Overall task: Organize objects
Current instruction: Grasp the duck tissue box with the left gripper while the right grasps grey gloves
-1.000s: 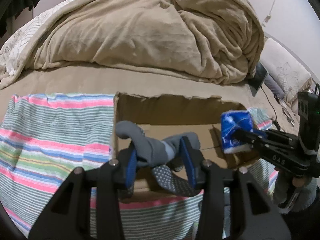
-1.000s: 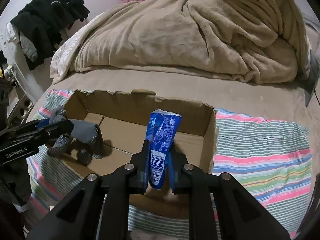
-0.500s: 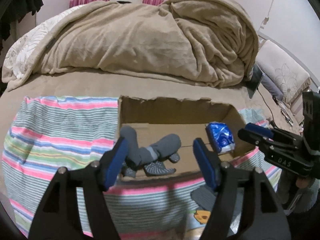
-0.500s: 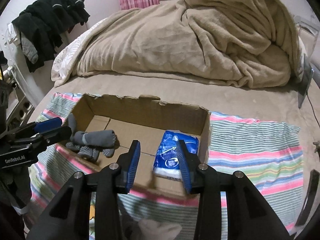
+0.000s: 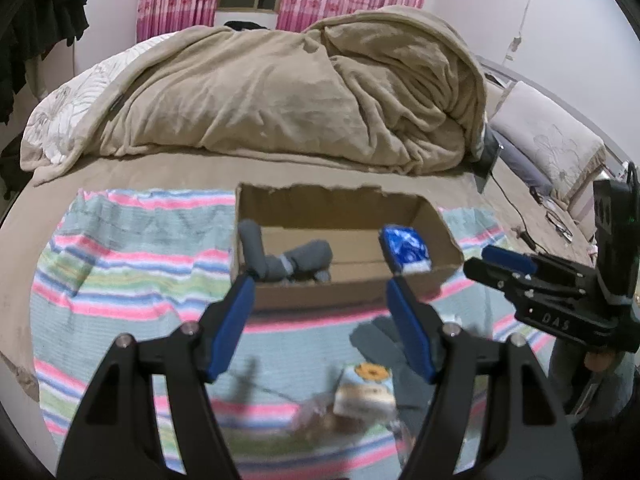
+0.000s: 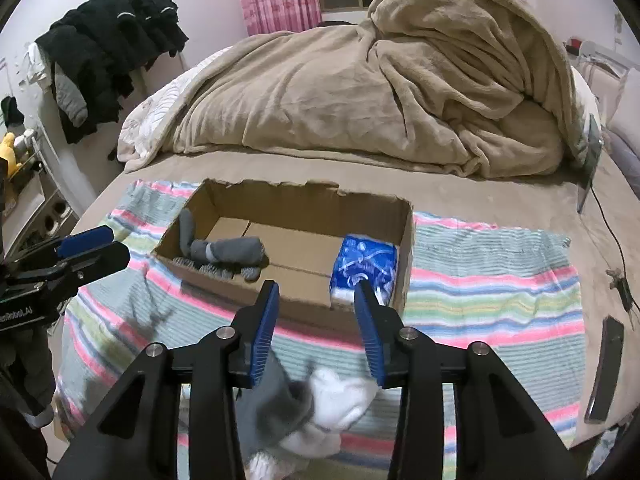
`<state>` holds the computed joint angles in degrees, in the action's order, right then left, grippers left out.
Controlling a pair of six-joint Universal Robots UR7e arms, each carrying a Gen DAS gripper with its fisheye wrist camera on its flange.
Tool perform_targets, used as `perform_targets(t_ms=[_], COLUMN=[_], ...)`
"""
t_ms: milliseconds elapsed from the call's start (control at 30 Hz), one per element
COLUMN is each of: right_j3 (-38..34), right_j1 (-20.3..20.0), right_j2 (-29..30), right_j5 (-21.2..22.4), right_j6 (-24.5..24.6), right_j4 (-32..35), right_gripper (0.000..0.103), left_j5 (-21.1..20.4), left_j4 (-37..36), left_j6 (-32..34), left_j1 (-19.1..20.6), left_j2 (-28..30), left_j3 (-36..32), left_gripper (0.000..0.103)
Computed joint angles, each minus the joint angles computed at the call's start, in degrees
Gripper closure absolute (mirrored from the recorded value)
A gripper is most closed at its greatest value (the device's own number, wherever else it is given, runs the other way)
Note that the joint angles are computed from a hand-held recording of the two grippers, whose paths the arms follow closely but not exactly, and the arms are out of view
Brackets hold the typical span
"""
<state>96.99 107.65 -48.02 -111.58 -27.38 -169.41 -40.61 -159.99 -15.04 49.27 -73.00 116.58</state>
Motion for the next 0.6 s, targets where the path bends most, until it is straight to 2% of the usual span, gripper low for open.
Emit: perform_targets(t_ms=[100,233,600], right_j3=[2.0,4.3,9.1], right_j1=[0.1,0.2,-0.9], right_j2=[-1.3,-2.5,-3.9], right_j5=[-0.1,-0.4,-0.8], right_j6=[0.2,0.8,2.2], right_j4=[-0.5,-0.9,-1.1], right_gripper=[0.057,0.048,0.048], left_j5=[0.2,-0.1,-2.3], left_j4=[1.7,3.7,6.8], left_j6=[-2.3,-5.1,-9.9], left_j1=[-0.9,-1.7,-1.8], left_j2=[-1.1,-2.5,-2.6], left_j3=[1.9,4.2,7.2], left_gripper=[0.033,0.033,0.033])
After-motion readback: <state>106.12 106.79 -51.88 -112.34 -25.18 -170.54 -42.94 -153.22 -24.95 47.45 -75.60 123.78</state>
